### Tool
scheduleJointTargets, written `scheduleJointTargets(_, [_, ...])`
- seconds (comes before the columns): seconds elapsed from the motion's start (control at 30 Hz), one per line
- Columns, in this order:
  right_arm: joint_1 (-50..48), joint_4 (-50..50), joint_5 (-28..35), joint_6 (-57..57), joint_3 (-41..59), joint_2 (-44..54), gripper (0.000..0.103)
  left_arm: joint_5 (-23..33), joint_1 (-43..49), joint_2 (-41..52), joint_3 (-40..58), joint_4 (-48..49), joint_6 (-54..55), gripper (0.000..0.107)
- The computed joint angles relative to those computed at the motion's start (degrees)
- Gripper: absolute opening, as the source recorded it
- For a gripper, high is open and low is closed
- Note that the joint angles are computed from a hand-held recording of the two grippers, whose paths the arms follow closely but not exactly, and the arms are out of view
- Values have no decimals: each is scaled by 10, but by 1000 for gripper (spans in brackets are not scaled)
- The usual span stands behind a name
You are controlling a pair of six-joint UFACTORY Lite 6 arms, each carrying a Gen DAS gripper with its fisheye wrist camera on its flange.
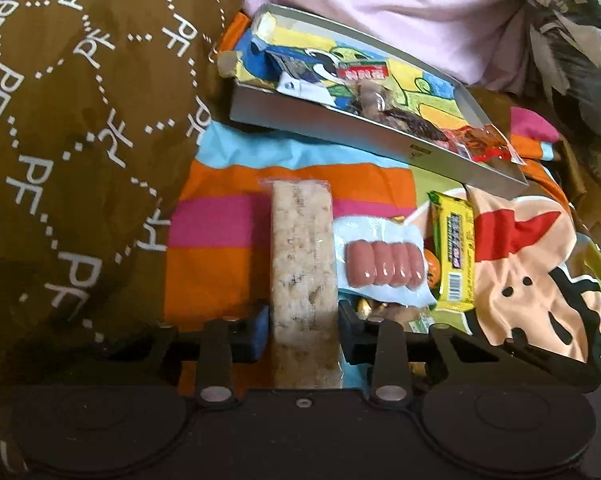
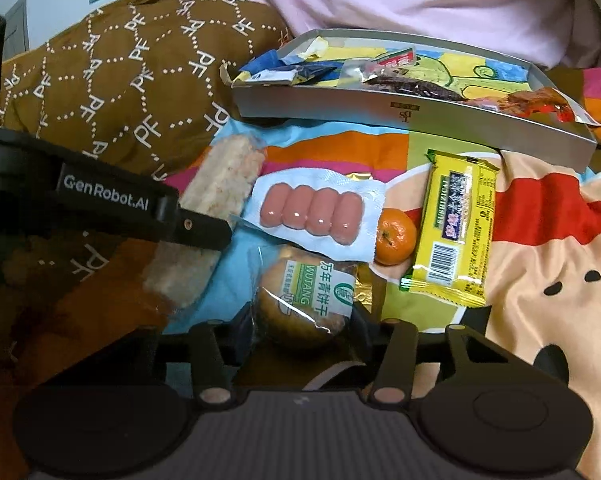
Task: Organize snacks
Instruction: 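Move left gripper to white rice cake bar while right gripper moves to round biscuit pack, then close left gripper on rice cake bar while right gripper closes on biscuit pack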
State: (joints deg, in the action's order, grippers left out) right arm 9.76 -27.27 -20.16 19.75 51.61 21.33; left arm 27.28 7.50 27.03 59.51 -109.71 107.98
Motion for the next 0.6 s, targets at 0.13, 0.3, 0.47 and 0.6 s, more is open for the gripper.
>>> scheduleJointTargets(0.13, [-17,-22,-26,20,-32,-26,53,19,11,1,4,65,-78,36])
scheduleJointTargets(0.3, [-37,-21,-64,6,-89,-74,53,48,27,4,9,119,-153,36])
scheduleJointTargets(0.47, [-54,-30,-97,-3,-134,-118,54,95,37,3,2,183,-220,36])
scheduleJointTargets(0.6, [-68,-25,-111,-13,-163,-147,54,118,37,-7,-18,199,-227,36])
